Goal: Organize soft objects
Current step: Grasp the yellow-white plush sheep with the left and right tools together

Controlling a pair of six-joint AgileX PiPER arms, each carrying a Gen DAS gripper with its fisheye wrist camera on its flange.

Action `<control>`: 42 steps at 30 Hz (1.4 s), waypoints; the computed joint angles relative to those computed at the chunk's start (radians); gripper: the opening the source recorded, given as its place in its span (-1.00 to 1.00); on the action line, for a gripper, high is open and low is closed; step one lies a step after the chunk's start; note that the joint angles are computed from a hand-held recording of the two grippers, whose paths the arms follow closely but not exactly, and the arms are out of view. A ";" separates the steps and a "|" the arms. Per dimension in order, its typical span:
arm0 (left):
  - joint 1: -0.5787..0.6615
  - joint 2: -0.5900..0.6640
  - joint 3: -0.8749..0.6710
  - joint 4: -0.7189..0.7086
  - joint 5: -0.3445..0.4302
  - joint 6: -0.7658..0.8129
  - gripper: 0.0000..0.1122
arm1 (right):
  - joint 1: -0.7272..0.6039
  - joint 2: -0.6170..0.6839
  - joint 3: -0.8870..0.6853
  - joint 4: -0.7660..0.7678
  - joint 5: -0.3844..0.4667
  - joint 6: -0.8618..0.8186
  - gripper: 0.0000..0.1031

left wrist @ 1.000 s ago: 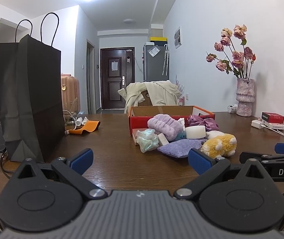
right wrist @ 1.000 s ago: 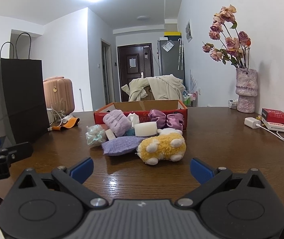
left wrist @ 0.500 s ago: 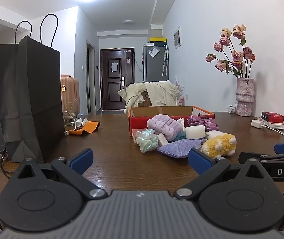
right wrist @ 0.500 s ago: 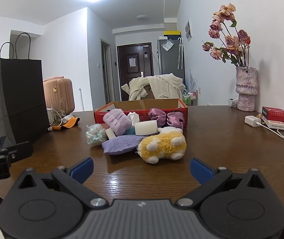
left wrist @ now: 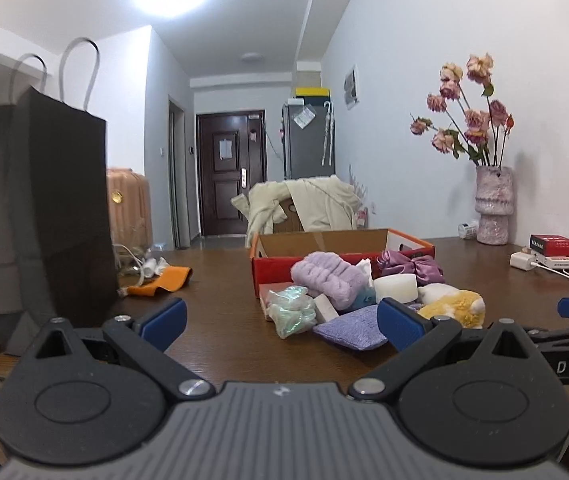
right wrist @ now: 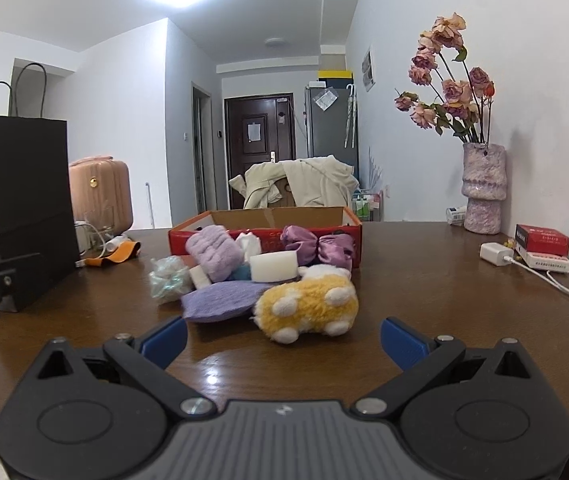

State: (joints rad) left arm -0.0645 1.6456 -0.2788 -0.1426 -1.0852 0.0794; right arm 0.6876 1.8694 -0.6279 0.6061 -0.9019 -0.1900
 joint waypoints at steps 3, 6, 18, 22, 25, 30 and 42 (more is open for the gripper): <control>0.030 0.042 -0.110 0.101 0.115 -0.093 0.84 | -0.073 0.030 -0.048 -0.080 0.011 0.041 1.00; 0.064 0.069 -0.258 0.309 0.314 -0.257 0.84 | -0.203 0.049 -0.116 -0.301 0.091 0.165 1.00; -0.001 0.329 -0.698 0.815 0.656 -0.804 -0.07 | -0.483 0.258 -0.635 -1.254 0.565 0.964 0.49; -0.005 0.393 -0.771 0.977 0.662 -1.015 -0.18 | -0.537 0.316 -0.706 -1.592 0.511 1.346 0.03; -0.002 0.416 -0.806 1.023 0.662 -1.100 -0.18 | -0.564 0.336 -0.718 -1.653 0.470 1.448 -0.01; 0.050 0.448 -0.875 1.268 0.603 -1.465 -0.12 | -0.597 0.338 -0.720 -1.759 0.430 1.616 -0.06; 0.037 0.433 -0.883 1.290 0.603 -1.538 -0.23 | -0.572 0.304 -0.656 -1.651 0.441 1.495 -0.09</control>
State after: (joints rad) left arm -0.0276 2.0789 -1.1613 1.1476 -0.4825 -1.4584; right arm 0.1160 2.1735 -1.2841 -1.0452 -0.4606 1.3052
